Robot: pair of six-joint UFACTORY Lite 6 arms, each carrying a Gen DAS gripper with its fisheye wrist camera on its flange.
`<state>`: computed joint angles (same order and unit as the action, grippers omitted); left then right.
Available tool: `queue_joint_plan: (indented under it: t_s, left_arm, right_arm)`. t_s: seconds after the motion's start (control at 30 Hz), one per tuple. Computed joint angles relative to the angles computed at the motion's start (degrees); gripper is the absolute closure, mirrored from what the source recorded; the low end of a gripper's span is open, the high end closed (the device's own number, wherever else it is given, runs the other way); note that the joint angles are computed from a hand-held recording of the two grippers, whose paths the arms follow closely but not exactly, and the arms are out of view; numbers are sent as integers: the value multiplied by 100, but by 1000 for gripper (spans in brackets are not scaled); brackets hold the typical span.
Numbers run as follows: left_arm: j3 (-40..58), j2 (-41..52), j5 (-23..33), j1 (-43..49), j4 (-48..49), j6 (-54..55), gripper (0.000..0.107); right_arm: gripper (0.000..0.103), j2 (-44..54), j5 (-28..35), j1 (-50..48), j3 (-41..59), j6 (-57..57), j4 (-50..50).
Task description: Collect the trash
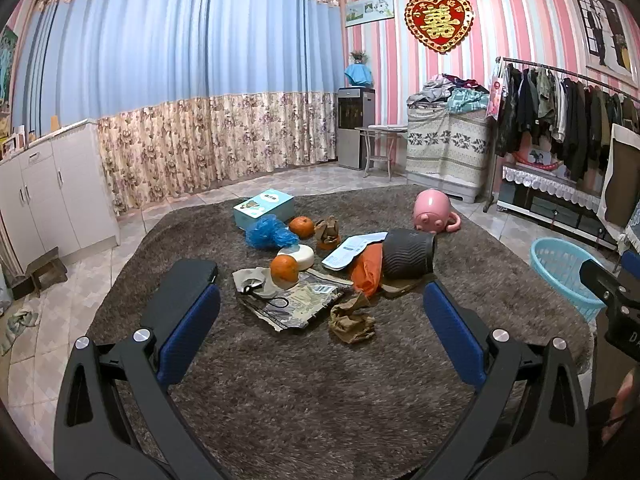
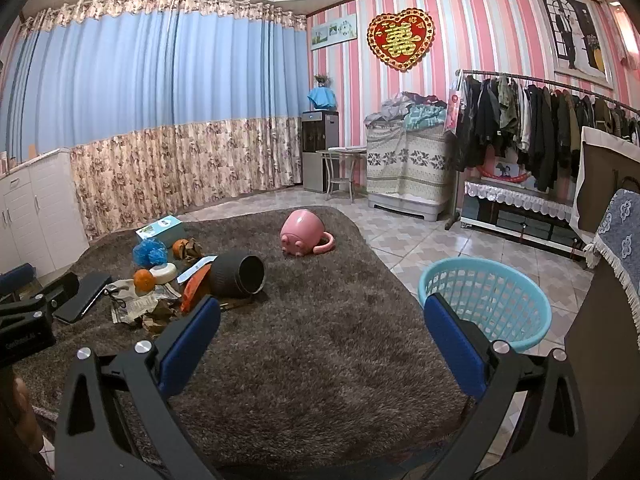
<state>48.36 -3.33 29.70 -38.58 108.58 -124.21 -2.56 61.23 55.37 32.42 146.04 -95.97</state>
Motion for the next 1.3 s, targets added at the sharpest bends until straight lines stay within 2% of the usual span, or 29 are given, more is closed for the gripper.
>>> queue_joint_plan:
  t_s: [0.23, 0.47, 0.53, 0.63, 0.7, 0.9, 1.0, 1.07, 1.2, 1.27, 1.3]
  left_arm:
    - [-79, -46, -210, 402, 342, -156, 9]
    - [19, 286, -356, 725, 855, -595, 9]
    - [202, 524, -522, 945, 837, -478, 9]
    - [345, 850, -658, 1227, 1548, -1061, 9]
    - [547, 1183, -598, 1221, 1581, -1095, 9]
    - [1412, 2257, -976, 1262, 1986, -1395, 9]
    - [1812, 2781, -895, 1101, 1853, -1337, 9]
    - [2177, 3175, -938, 1010, 1417, -939, 9]
    - [2916, 3887, -1336, 1086, 1184, -729, 9]
    - [3287, 4211, -1563, 1120, 780, -338, 18]
    - [3467, 4364, -1708, 1149, 560, -94, 26]
  right_arm:
    - [4, 225, -40, -112, 67, 111, -140]
    - [4, 257, -180, -428, 89, 85, -365]
    - [4, 239, -308, -570, 63, 131, -541]
    - [4, 266, -459, -802, 106, 76, -746]
    - [4, 278, -631, -999, 131, 135, -981]
    - [4, 516, -1173, -1571, 349, 420, -1635]
    - [4, 580, -1484, -1856, 360, 743, -2065]
    - [4, 674, -1485, -1922, 401, 817, -2132]
    - [4, 945, -1456, -1975, 566, 678, -2047]
    - [4, 1024, -1529, -2074, 601, 775, -2146]
    - [4, 1025, -1571, -2111, 595, 821, -2188]
